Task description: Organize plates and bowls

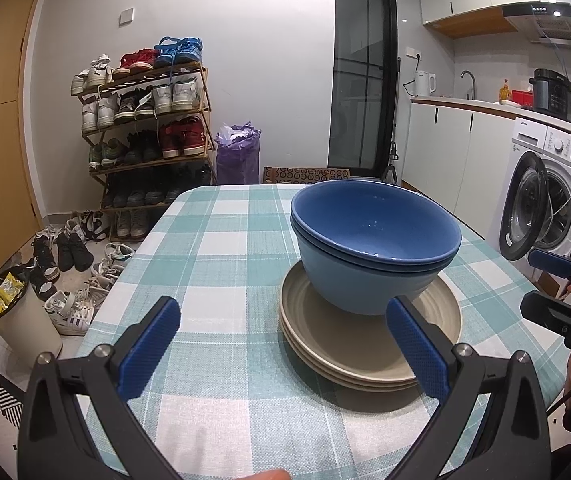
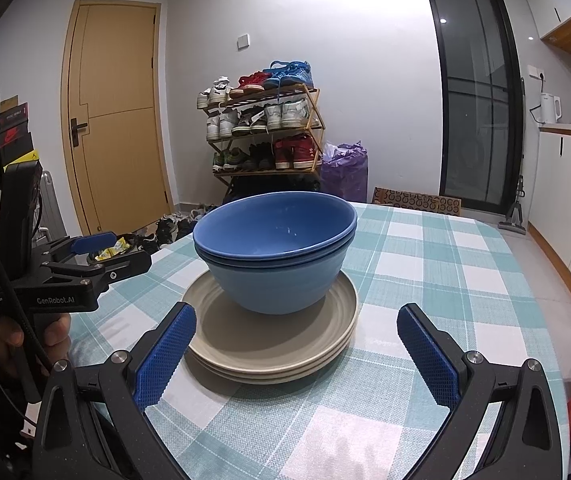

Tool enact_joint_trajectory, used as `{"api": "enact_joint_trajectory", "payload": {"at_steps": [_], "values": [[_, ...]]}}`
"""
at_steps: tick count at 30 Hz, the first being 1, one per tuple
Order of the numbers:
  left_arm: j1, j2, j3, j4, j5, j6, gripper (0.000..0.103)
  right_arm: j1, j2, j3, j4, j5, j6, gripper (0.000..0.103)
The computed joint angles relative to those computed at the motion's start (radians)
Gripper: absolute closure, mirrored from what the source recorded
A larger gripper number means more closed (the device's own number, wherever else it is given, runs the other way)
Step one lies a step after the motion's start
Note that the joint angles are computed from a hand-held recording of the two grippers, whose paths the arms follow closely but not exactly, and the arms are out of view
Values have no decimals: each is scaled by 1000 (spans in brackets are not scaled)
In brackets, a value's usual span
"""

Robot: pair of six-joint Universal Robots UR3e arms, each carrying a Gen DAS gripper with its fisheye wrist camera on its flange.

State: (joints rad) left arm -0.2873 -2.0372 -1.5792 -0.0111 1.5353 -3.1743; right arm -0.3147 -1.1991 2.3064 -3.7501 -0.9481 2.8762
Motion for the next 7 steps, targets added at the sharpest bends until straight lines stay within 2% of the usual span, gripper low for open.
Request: {"api": "enact_joint_trajectory", "payload": {"at_steps": [7], "values": [[2,-1,1,-1,-5,6,0,-3,-3,7,-1,2,-4,1]]}}
